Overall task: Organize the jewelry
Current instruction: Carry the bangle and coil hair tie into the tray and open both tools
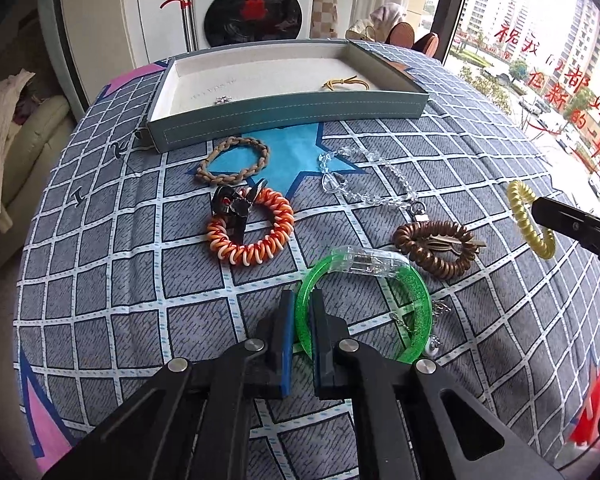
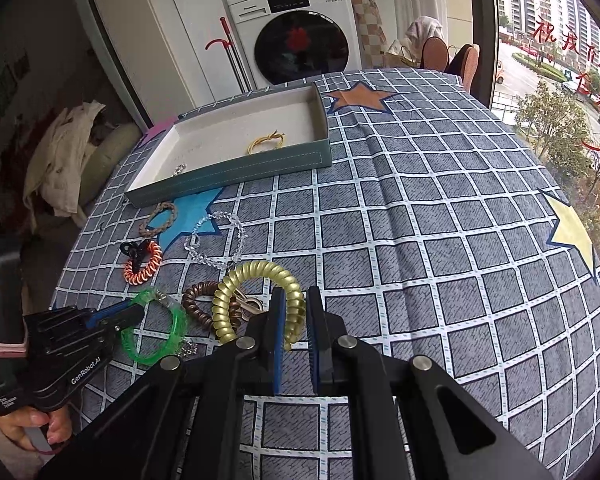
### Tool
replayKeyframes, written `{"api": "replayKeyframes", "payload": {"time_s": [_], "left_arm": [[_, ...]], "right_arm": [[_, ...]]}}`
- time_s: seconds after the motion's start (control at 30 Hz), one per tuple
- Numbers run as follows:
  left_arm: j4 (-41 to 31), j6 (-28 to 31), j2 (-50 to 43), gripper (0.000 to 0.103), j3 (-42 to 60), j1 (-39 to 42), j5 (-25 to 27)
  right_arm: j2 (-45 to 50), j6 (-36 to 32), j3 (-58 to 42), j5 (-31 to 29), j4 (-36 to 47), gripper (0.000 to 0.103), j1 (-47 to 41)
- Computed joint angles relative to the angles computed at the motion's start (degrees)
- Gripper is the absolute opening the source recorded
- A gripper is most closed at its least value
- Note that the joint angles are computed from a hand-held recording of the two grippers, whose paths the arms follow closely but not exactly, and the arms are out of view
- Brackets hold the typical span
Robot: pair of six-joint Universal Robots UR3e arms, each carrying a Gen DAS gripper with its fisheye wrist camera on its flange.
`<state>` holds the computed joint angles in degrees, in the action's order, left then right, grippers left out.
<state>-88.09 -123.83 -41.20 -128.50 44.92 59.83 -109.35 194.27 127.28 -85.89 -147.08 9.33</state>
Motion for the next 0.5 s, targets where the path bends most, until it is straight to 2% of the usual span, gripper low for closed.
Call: {"api": "replayKeyframes", "payload": {"time_s": [0.07,0.23,0.37,0.5], "left_arm": [[-5.58,3.48,1.58,0.027,1.54,3.36,-1.97],[-13.26,8.16,2.10,0.027,5.96,7.60,-5.00],[-14.17,7.69,-1.15,0.027,9.88,8.00,-7.01],[-6.87,2.68,-5.91,0.027,11.70,4.90,-7.93]], "right_arm": [[0.36,0.04,-0.79,-0.27,0.24,0.011,0.33],[1.39,-0.24,-2.86,0.15,0.78,0.011,0.28],[3.06,-0.54,-5.86,0.36,1.48,0.011,0.33],[5.86,-1.28,-9.86,0.63,2.06,0.011,0.20]]}}
